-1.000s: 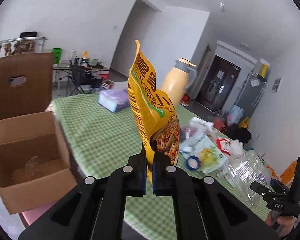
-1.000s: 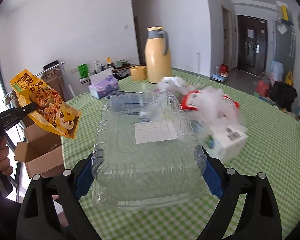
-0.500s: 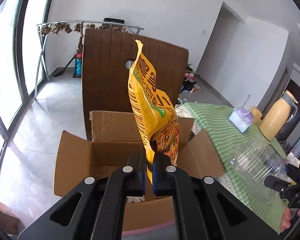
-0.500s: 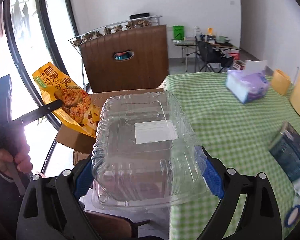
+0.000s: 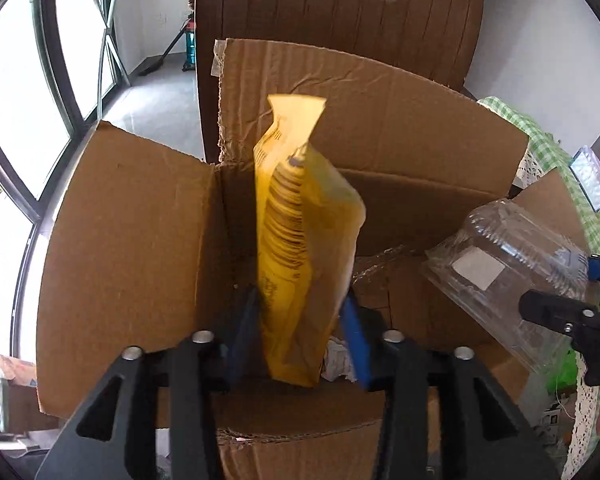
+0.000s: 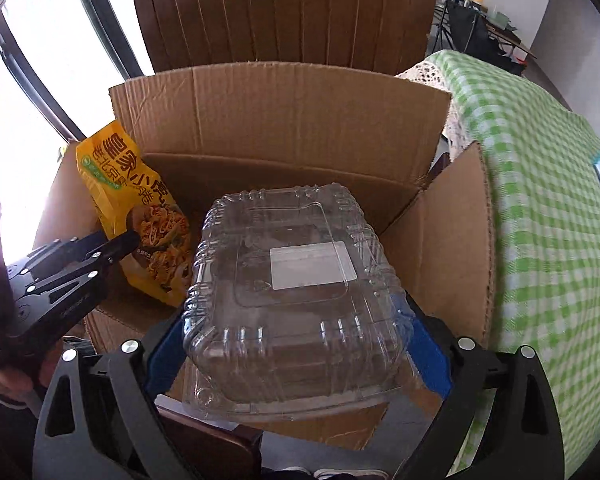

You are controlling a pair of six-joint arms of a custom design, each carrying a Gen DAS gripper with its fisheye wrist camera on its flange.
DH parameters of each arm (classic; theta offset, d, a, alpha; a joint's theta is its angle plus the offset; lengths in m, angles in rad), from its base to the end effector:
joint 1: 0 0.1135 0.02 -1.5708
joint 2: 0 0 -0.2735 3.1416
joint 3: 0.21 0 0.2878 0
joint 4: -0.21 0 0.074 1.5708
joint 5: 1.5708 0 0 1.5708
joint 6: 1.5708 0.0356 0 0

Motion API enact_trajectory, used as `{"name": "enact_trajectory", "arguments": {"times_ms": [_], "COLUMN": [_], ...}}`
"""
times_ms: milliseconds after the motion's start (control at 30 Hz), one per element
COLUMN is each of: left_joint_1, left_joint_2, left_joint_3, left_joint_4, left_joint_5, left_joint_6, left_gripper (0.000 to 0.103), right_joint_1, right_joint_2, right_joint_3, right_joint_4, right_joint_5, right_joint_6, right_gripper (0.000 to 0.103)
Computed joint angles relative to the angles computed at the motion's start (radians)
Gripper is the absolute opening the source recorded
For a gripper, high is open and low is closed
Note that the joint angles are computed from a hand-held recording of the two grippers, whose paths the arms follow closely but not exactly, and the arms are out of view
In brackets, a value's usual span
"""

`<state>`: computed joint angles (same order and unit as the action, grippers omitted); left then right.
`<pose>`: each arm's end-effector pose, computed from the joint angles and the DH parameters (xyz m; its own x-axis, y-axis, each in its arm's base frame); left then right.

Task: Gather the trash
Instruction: 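Carry the snack bag and clamshell box into the cardboard box and release, then withdraw both open tools from the box back to the table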

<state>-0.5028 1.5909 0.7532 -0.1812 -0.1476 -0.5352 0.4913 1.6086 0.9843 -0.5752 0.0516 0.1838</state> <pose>0.2791 -0.1475 0.1249 -0.8504 -0.1080 -0.5149 -0.0287 0.9868 -0.1597 0.2950 0.1557 0.1689 -0.8909 -0.2697 -0.3655 -0.2968 0.9547 0.0191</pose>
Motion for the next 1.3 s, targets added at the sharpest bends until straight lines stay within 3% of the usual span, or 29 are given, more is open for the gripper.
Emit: {"name": "enact_trajectory", "arguments": {"times_ms": [100,367,500,633,800,933,1033,1133,1300], "left_joint_1": [0.009,-0.007,-0.046,-0.075,-0.119,-0.179,-0.248,-0.369,-0.663], "left_joint_2": [-0.069,-0.297,-0.392,-0.434,-0.527,-0.589,-0.643,-0.695,-0.712], "left_joint_3": [-0.033,-0.074,-0.074,-0.04,-0.024,-0.011,-0.003,0.028,0.111], "left_joint_4": [0.0,-0.062,-0.132,-0.21,-0.275,-0.338,-0.389,-0.481,-0.67], "left_joint_5": [0.007,-0.044,-0.099,-0.154,-0.205,-0.26,-0.327,-0.454,-0.775], "left_joint_6": [0.019,0.072,0.059,0.043,0.031,0.001,-0.029,-0.076,-0.238], "left_gripper": [0.065,0.076,0.078,0.085,0.092,0.092,0.092,0.093,0.095], "right_joint_1": [0.032,0.056,0.051,0.009,-0.002,0.034,0.048,0.077,0.19], "right_joint_2": [0.073,0.117,0.057,-0.027,-0.192,-0.348,-0.462,-0.585,-0.879], "right_joint_3": [0.046,0.129,0.15,0.172,0.148,0.086,0.051,0.012,-0.066], "right_joint_4": [-0.017,-0.056,-0.075,-0.121,-0.197,-0.225,-0.235,-0.249,-0.31], "right_joint_5": [0.081,0.145,0.155,0.074,0.065,0.087,0.098,0.135,0.329], "right_joint_6": [-0.014,-0.007,-0.006,-0.031,-0.069,-0.028,-0.007,0.023,0.106], "right_gripper": [0.094,0.094,0.094,0.094,0.094,0.094,0.094,0.094,0.094]}}
